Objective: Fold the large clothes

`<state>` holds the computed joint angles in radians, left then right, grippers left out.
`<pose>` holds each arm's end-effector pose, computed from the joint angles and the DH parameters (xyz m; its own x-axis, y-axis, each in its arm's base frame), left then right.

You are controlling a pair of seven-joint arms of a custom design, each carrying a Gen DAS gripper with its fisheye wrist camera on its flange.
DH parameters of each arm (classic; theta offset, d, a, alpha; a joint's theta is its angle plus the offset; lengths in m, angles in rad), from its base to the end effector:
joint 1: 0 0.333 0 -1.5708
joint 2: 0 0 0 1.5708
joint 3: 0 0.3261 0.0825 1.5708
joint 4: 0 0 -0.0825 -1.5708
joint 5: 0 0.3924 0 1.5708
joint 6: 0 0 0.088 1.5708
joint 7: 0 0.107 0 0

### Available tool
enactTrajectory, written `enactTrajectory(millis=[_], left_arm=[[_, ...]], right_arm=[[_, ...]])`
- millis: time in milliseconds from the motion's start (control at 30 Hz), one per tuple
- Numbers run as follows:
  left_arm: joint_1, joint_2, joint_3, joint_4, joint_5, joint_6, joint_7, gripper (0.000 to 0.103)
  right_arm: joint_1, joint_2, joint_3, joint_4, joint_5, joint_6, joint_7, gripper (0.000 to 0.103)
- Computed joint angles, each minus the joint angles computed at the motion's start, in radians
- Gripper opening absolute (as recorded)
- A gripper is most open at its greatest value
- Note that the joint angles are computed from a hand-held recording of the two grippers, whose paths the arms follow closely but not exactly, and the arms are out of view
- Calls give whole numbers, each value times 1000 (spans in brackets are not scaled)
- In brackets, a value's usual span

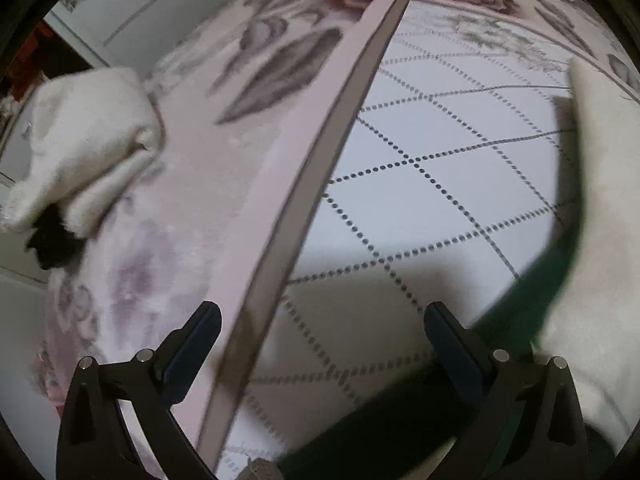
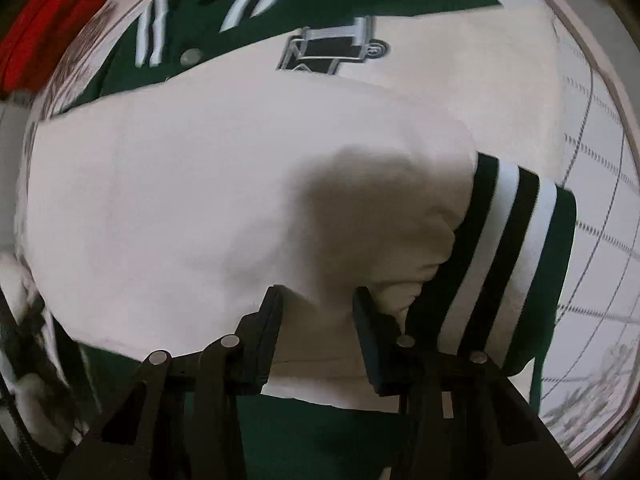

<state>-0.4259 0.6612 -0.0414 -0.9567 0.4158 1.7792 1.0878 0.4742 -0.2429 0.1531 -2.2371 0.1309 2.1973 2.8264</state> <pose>0.7040 -0.3033 0.5189 0.0167 -0.9630 -0.2691 -0.9497 0.0688 -0.3054 0.4013 0.3012 0.4949 -0.6272 -0.7492 -0.2130 -0.7690 0.6390 0.0172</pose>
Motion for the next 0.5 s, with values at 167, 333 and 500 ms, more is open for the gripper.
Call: enactTrajectory(millis=[167, 333, 500], left_arm=[[-30, -225, -35, -253, 44, 82, -78, 103], [-83, -359, -105, -396, 128, 65, -137, 103], [-160, -396, -171, -462, 218, -54, -215, 103]], right_arm=[[-17, -196, 8, -65, -17, -49, 88, 54], [9, -404, -28, -192, 16, -130, 88, 59], [17, -492, -68, -351, 48, -14, -10, 59]])
